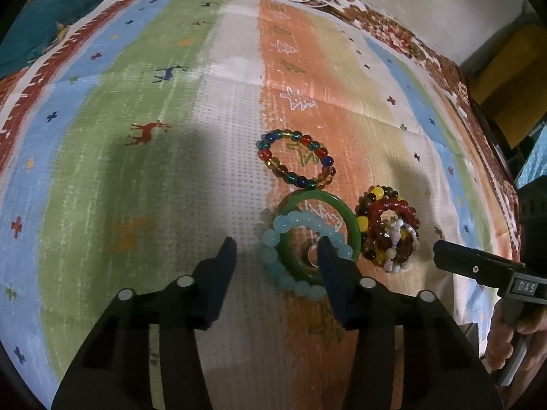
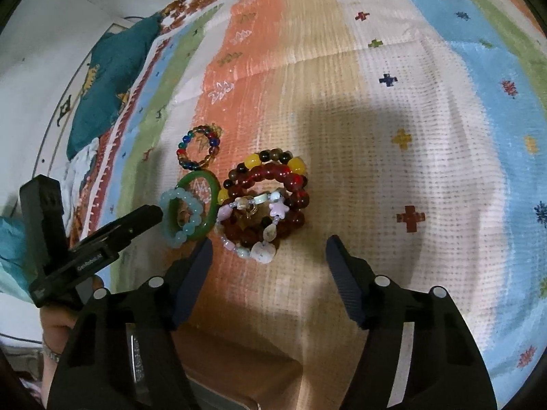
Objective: Organize jewelry
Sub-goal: 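Grasp the light blue bead bracelet with the left tool while the right tool grasps the white-and-red bead bracelet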
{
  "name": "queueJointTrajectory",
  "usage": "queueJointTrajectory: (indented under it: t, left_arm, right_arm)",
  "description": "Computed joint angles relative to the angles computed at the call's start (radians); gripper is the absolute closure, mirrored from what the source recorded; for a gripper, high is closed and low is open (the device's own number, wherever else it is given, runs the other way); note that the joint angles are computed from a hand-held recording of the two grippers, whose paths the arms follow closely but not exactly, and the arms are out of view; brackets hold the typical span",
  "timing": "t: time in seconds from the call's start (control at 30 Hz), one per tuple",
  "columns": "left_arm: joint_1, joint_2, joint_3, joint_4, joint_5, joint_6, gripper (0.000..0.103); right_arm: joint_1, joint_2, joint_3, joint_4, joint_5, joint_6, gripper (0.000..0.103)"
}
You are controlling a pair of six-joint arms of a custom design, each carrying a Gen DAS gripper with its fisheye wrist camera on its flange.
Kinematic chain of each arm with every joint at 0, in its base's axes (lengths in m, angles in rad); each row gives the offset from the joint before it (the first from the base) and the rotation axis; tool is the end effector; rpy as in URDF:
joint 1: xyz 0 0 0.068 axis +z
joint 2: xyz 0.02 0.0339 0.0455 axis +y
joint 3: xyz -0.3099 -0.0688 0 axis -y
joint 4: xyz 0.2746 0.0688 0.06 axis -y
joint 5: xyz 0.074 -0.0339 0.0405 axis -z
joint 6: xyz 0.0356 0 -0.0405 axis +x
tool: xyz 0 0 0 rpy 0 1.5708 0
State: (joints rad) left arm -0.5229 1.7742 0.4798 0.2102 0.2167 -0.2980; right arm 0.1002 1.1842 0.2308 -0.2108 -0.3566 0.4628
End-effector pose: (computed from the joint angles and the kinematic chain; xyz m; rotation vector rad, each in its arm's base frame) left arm 0.2267 -0.1395 0.0731 0.3796 2.7044 -0.5427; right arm 0.1515 0.0277 0.1128 0.3998 2.7537 0.6406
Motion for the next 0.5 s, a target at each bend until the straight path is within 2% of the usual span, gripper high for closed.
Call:
queueJointTrajectory:
  t: [0.07, 0.13, 0.23, 0.37, 0.5]
  left_arm:
    - [-0.004, 0.017, 0.007, 0.008, 0.002, 0.009, 0.065]
    - [-0.003, 0.029, 0.013, 0.01, 0.005, 0.018, 0.071]
    - [0.007, 0.04, 0.018, 0.013, 0.012, 0.018, 0.085]
    - [0.023, 0.042, 0.012, 0.02, 0.042, 0.016, 0.091]
    - [0.009, 0.048, 0.025, 0.006, 0.032, 0.006, 0.092]
  right_arm:
    - [-0.001, 0.042, 0.002, 0.03, -0.012, 0.0, 0.043]
    - [-0.001, 0.09, 0.008, 0.059, -0.027, -0.001, 0.057]
    - [0.018, 0.132, 0.013, 0.08, -0.025, 0.008, 0.074]
    - [0.025, 0.171, 0.012, 0.107, -0.04, 0.008, 0.079]
    - [0.002, 0.18, 0.004, 0.123, -0.069, 0.004, 0.082]
